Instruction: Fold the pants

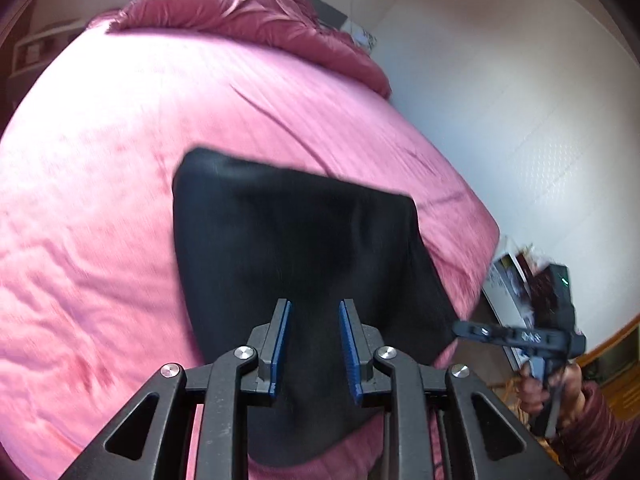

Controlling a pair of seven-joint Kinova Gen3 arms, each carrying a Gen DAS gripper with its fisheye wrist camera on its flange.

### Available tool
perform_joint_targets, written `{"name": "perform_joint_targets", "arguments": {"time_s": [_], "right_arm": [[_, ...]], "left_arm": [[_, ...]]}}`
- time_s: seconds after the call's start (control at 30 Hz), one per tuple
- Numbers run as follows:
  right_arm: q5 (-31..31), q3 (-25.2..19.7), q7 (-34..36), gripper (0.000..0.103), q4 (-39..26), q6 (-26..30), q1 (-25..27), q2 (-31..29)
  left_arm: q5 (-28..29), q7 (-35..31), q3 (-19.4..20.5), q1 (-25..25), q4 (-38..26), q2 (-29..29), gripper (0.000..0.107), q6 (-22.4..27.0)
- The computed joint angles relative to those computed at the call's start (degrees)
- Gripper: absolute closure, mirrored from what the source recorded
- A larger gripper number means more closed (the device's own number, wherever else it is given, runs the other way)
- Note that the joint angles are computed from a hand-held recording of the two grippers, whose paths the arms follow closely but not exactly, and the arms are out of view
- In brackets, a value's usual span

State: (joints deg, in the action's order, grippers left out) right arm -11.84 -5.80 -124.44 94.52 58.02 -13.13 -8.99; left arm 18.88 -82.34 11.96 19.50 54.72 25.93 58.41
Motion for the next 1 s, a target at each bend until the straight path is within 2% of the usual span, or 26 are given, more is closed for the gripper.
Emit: {"name": "perform_joint_targets", "arguments": {"time_s": [0.07, 0.17, 0.33, 0.5, 0.57, 0.63, 0.8, 0.9, 1.0], "right_arm": [[3.4, -1.2, -1.1, 0.083, -2.1, 0.1, 0.0, 0.0], [4.4, -1.3, 0.6, 0.083, -6.2, -0.8, -0.8, 2.5], [7.2, -2.3, 2.4, 0.074, -14.8, -0.7, -3.7, 10.8], [15.3, -1.0, -3.4, 0.072, -22.7, 6.7, -7.7, 18.4], [15.5, -0.1, -4.3, 0.074, -22.7, 8.1, -7.7, 19.6], [13.5, 0.3, -4.4, 0.078, -21.1, 6.8, -6.5, 19.7], [14.7, 0.9, -5.1, 0.100, -16.0, 2.2, -6.4, 18.4], [13.4, 0.9, -5.1, 0.103, -12.2, -2.6, -5.3, 17.2], [15.6, 0.6, -5.2, 0.103, -9.4, -5.9, -5.7, 16.4]], "left_arm": [[-3.1, 2.6, -1.8, 2.0, -2.6, 0.9, 0.083, 0.4], [-7.4, 6.1, -3.4, 4.3, -8.8, 3.8, 0.083, 3.1], [-13.3, 11.7, -5.8, 8.4, -19.1, 8.9, 0.083, 8.6], [-17.7, 14.6, -7.7, 11.2, -25.9, 13.0, 0.083, 14.9], [-19.0, 14.7, -8.3, 12.0, -27.8, 14.4, 0.083, 16.9], [-20.5, 15.1, -9.1, 13.1, -28.3, 15.2, 0.083, 17.6], [-24.0, 15.7, -10.6, 15.6, -28.5, 16.4, 0.082, 17.6], [-25.5, 15.6, -11.0, 16.5, -28.6, 17.0, 0.081, 17.4], [-26.7, 15.3, -11.4, 17.4, -29.1, 17.7, 0.078, 17.3]]}}
